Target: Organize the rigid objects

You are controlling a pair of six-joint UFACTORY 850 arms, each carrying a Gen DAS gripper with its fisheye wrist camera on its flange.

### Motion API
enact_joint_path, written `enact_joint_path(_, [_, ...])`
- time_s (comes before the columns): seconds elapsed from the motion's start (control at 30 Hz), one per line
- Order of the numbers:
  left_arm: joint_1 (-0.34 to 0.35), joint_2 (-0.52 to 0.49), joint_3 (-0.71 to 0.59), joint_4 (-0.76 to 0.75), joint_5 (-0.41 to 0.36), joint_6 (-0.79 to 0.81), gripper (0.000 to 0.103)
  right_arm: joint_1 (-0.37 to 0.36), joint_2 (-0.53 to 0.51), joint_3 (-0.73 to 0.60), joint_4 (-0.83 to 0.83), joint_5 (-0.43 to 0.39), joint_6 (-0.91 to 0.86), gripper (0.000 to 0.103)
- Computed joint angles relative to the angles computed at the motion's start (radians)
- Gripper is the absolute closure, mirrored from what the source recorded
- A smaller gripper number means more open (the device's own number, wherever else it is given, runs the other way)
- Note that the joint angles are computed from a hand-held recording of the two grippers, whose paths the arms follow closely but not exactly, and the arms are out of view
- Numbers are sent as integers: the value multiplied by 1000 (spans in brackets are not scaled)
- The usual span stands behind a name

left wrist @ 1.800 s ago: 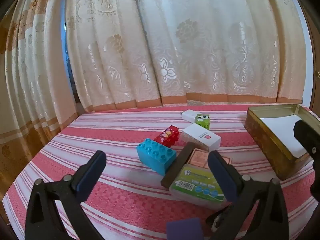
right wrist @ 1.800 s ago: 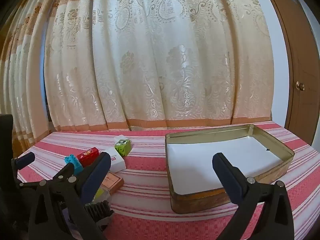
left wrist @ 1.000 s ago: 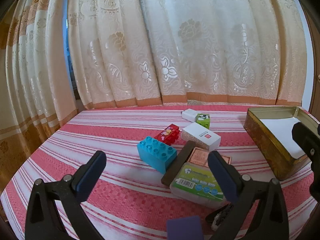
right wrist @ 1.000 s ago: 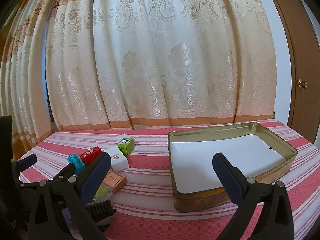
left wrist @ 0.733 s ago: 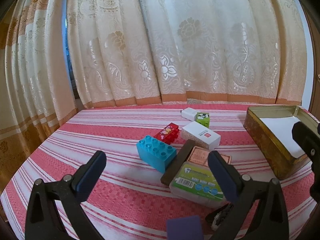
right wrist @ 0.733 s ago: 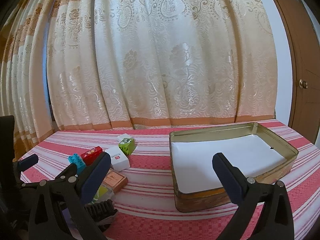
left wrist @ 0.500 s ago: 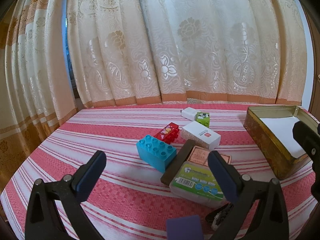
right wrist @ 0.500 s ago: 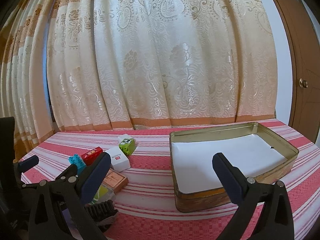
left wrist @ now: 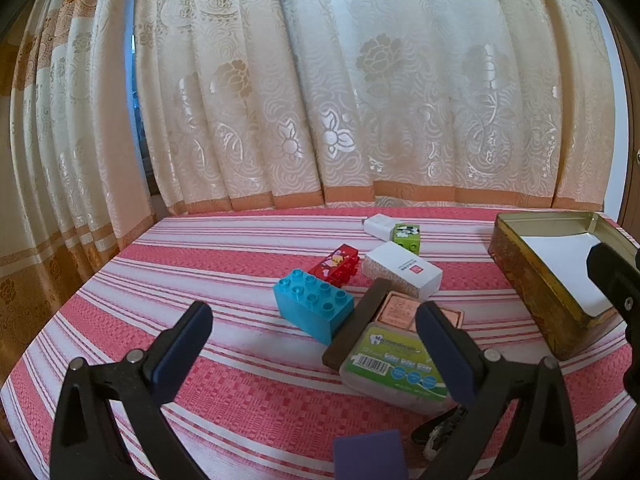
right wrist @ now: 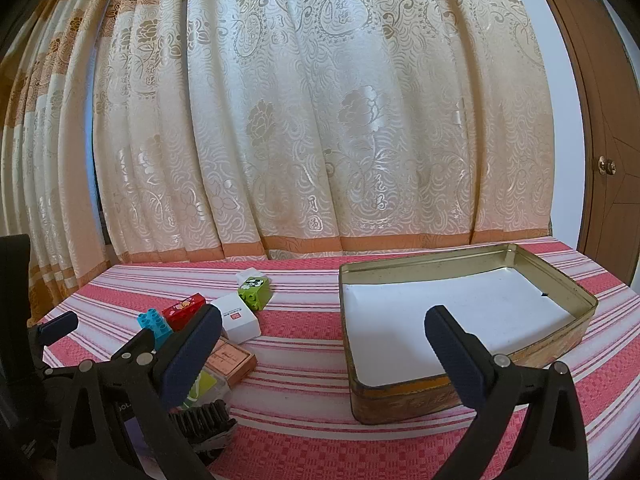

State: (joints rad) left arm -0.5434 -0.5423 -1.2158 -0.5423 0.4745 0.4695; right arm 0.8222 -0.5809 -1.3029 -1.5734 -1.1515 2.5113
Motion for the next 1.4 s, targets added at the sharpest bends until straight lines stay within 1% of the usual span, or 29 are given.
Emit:
enact_joint_path(0.6, [2, 0, -6, -4, -11, 2, 0, -1, 4, 1, -9, 31, -7, 1])
enact_joint_path(0.93, [4, 21, 21, -26, -13, -9, 0, -2, 10, 10, -33, 65, -7, 1])
enact_joint_path(1.13, [6, 35, 40, -41, -14, -12, 0, -6, 20, 22, -47, 107, 5, 1])
enact_joint_path(1.23, [10, 36, 39, -57, -41, -1, 0, -8, 30, 37, -57, 119, 22, 1])
enact_joint_path(1.33, [15, 40, 43, -52, -70, -4, 0, -13, 46, 61, -82, 161, 50, 1])
enact_joint_path(1.4, [17, 48, 54, -54, -75, 9, 0, -16, 53, 71, -82, 187, 51, 1])
